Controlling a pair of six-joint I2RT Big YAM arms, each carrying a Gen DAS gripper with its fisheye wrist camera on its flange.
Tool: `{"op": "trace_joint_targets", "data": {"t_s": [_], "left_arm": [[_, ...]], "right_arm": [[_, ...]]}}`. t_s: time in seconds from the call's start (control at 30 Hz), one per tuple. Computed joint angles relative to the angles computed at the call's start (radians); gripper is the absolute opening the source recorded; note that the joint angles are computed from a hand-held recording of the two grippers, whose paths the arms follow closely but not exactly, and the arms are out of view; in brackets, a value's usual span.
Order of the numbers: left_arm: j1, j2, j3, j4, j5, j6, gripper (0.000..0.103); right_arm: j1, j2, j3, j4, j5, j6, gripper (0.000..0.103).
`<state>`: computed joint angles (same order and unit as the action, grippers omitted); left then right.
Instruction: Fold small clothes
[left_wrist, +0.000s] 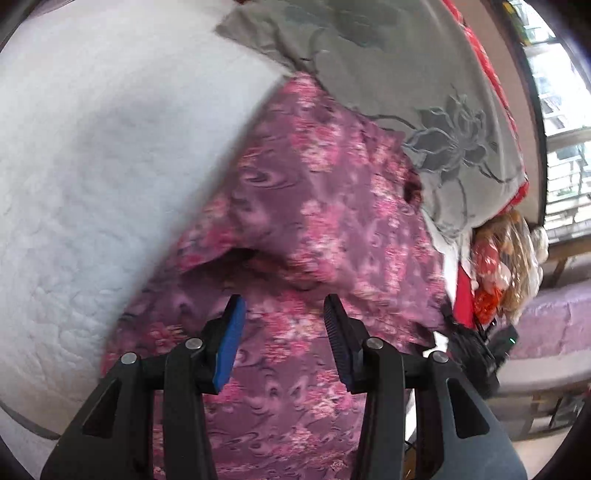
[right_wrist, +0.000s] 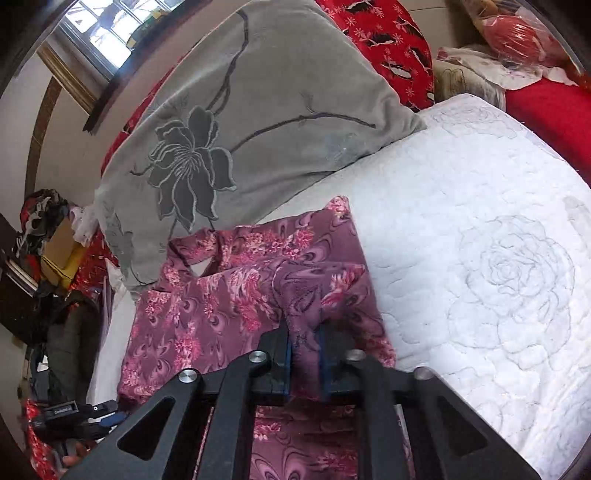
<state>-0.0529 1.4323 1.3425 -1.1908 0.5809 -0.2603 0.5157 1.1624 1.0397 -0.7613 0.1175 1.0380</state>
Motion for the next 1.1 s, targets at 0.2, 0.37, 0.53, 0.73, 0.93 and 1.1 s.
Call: {"op": "trace_joint_targets", "data": {"t_s": [0.2,0.37,0.53,0.73,0.93,1.1], "left_arm": [[-0.084,0.074,0.11,-0.014,-0.143,0.011,0.042],[-0.127,0.135,0.133,-0.04,-0.255,0.023,0.043],[-0.142,0.1,0.125,-0.058,-0.276,0.096,0.047],[-0.165,0.048,0.029,-0.093,-0.245,0.135,0.049],[-0.212,-0.032,-0.048,-0.085,-0.302,0.155,0.062],[-0.187,-0.083,-0.092,-0.154,-0.273,0.176,0.062]], "right_arm": [[-0.04,0.012,-0.022,0.033,-0.106,0.03,0.014],[-0.025,0.007,0.001,0.068,-0.019,-0.046,0.016],[-0.039,0.065,0.034,-0.099,-0.08,-0.096,0.02],[0.013,-0.042,-0.018,-0.084,-0.088,-0.136,0.038],[0.118,0.026,0.021,-0.295,-0.014,-0.181,0.044],[0.23,0.034,0.05,-0.411,0.011,-0.179,0.055]]}}
